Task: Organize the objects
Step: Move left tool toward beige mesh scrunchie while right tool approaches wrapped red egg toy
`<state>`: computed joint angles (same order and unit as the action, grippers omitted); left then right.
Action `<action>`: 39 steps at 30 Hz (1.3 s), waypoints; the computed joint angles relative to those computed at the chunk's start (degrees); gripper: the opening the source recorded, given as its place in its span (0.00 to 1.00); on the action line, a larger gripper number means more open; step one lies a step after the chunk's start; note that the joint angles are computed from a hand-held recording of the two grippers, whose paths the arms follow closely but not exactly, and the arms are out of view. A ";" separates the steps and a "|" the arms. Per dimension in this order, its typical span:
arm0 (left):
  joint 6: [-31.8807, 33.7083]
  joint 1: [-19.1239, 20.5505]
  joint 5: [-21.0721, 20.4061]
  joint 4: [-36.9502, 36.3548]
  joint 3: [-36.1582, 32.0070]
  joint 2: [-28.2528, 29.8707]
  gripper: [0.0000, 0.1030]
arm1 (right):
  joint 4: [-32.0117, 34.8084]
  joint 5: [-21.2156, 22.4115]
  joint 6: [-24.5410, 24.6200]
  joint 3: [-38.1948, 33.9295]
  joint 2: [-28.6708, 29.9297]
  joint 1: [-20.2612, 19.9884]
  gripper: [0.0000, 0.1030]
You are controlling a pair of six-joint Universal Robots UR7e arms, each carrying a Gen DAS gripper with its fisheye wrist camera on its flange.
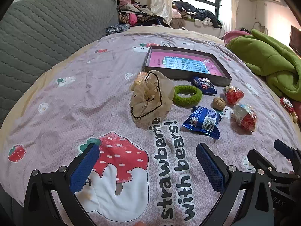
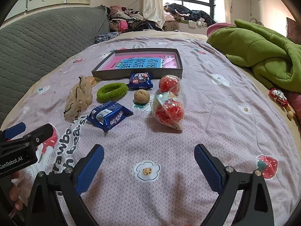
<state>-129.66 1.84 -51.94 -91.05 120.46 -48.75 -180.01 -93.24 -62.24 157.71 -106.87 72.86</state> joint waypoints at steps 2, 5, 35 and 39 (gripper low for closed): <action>-0.13 0.00 0.07 0.24 -0.03 -0.09 0.99 | 0.92 0.05 0.02 -0.24 -0.61 0.21 0.95; 0.03 -0.06 0.13 0.10 0.17 -0.34 0.99 | 1.45 0.20 0.15 -0.26 -1.20 0.57 0.95; 0.42 -0.38 0.26 0.53 -0.01 -0.54 0.99 | 2.26 -1.67 1.83 -1.17 -1.13 2.78 0.95; 0.49 -0.39 0.38 0.44 0.02 -0.53 0.99 | 1.68 -2.36 2.13 -1.29 -0.63 3.17 0.95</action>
<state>-129.17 1.45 -51.56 -90.61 120.48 -49.29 -178.33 -95.60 -60.11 156.43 -107.49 76.03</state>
